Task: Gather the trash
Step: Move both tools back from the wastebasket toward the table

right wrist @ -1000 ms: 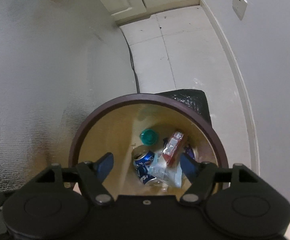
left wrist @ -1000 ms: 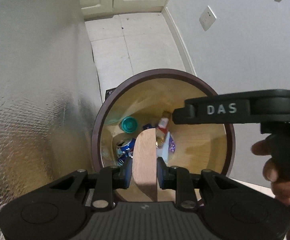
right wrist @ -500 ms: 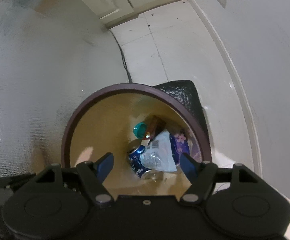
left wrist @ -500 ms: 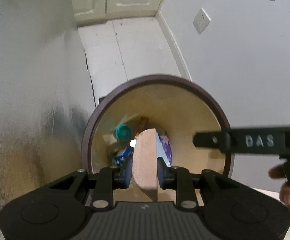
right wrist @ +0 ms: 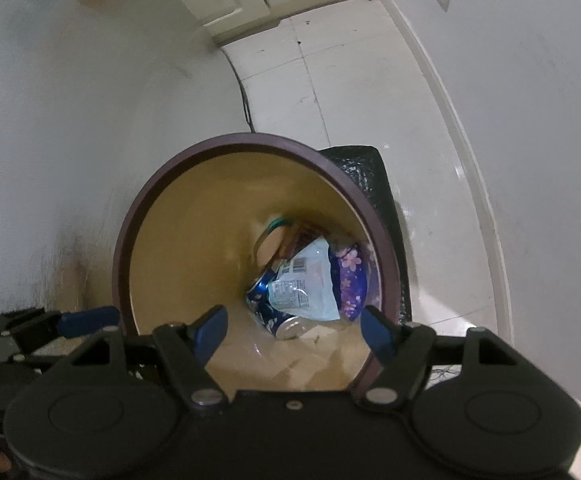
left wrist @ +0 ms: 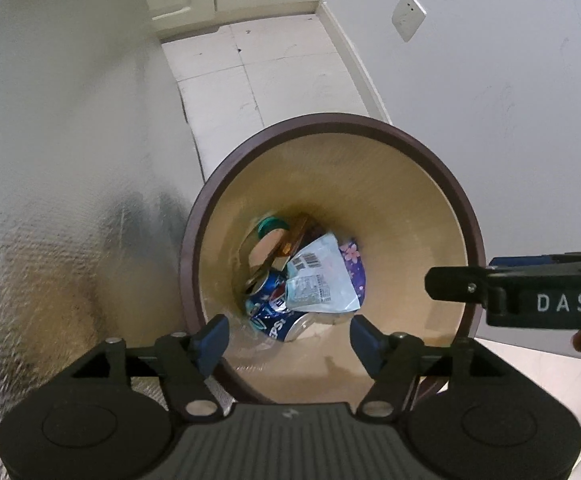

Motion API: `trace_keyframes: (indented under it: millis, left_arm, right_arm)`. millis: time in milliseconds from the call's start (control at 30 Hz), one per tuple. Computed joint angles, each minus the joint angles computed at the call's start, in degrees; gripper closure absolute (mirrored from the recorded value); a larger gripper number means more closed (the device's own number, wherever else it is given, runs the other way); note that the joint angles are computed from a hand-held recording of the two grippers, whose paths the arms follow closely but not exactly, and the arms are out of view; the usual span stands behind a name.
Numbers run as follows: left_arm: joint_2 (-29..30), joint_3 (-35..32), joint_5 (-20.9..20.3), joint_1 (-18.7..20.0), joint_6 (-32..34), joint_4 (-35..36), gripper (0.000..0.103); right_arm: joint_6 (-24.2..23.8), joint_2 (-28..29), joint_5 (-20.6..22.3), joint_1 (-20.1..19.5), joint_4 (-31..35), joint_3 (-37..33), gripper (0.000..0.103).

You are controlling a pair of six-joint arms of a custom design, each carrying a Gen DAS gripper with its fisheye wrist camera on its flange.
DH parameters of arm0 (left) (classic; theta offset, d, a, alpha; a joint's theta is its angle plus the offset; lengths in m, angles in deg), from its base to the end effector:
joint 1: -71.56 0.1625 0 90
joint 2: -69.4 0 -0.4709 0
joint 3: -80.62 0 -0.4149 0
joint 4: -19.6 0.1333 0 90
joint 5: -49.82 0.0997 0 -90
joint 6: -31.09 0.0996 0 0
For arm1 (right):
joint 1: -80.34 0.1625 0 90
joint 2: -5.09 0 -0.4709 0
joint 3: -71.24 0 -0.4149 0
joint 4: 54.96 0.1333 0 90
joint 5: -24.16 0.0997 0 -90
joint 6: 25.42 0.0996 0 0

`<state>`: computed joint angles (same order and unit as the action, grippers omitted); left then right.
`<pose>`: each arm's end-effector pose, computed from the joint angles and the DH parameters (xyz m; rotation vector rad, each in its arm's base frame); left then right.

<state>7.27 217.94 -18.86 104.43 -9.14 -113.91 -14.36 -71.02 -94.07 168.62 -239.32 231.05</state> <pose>-0.2123 -0.3390 0.0463 0.4967 2.4397 0.1143 0.0780 -0.2752 0.1394 -0.3567 -2.6267 0.3007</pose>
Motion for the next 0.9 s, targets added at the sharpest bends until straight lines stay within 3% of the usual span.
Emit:
trace_keyframes:
  millis: [267,567,733,900]
  left_arm:
    - [-2.68,0.01,0.31,-1.41,-3.37,4.09,0.018]
    - [-7.05,1.19,-0.04,-4.41,-8.66,6.81,0.0]
    - [-9.23,1.36,-0.3,-6.48,-11.27,8.52,0.0]
    - [-11.6,1.89,-0.87,-8.88,-14.5,10.67,0.0]
  right_arm:
    - [-1.05,-2.41,-1.93,3.27,2.27,-0.2,0.026]
    - [1.15,-8.66,-5.6,8.0,8.75,0.28,0.008]
    - [3.15,-12.27,-7.9,11.32,14.04,0.35,0.0]
    - [6.67,-16.58,-9.89,14.92,21.94,-0.38,0.0]
